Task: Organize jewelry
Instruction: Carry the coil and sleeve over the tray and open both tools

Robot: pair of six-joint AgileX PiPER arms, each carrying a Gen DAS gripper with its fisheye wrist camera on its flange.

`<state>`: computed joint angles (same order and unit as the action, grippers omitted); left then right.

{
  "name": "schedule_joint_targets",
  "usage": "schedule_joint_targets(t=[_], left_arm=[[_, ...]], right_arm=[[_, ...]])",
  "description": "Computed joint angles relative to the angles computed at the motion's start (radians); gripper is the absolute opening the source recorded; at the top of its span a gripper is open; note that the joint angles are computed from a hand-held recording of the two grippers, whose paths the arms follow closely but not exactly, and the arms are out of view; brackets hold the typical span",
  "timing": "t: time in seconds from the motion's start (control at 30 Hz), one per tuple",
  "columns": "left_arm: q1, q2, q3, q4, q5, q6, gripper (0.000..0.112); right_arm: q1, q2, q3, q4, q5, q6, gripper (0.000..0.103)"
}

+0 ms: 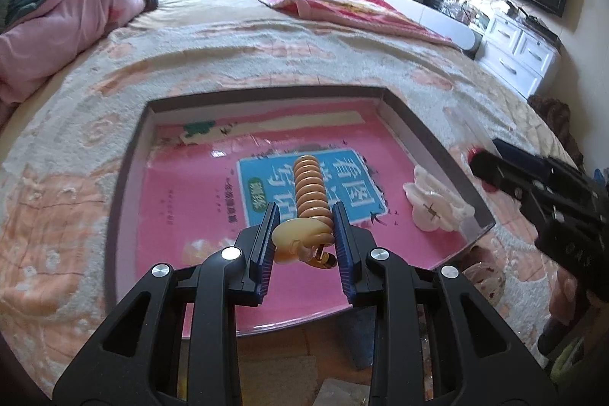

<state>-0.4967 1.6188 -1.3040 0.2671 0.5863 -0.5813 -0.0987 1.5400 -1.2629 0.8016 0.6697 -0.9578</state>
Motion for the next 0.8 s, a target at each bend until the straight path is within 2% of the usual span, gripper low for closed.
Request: schedule_joint_targets(t=[0.27, 0.33, 0.8], left_arm=[[0.003, 0.028, -0.008, -0.053, 0.004, 0.05, 0.021], [0.002, 0.031, -0.008, -0.061, 0.007, 0.058, 0.021], [0.019, 0.051, -0.002, -0.094, 0.015, 0.083, 0.021]], right_arm=[[0.019, 0.085, -0.083, -0.054, 0.035, 0.061, 0.039], [0.034, 0.104, -0.103, -0.08, 0.026, 0.08, 0.039], [0.144, 0.254, -0.267, -0.288, 0.101, 0.25, 0.039]])
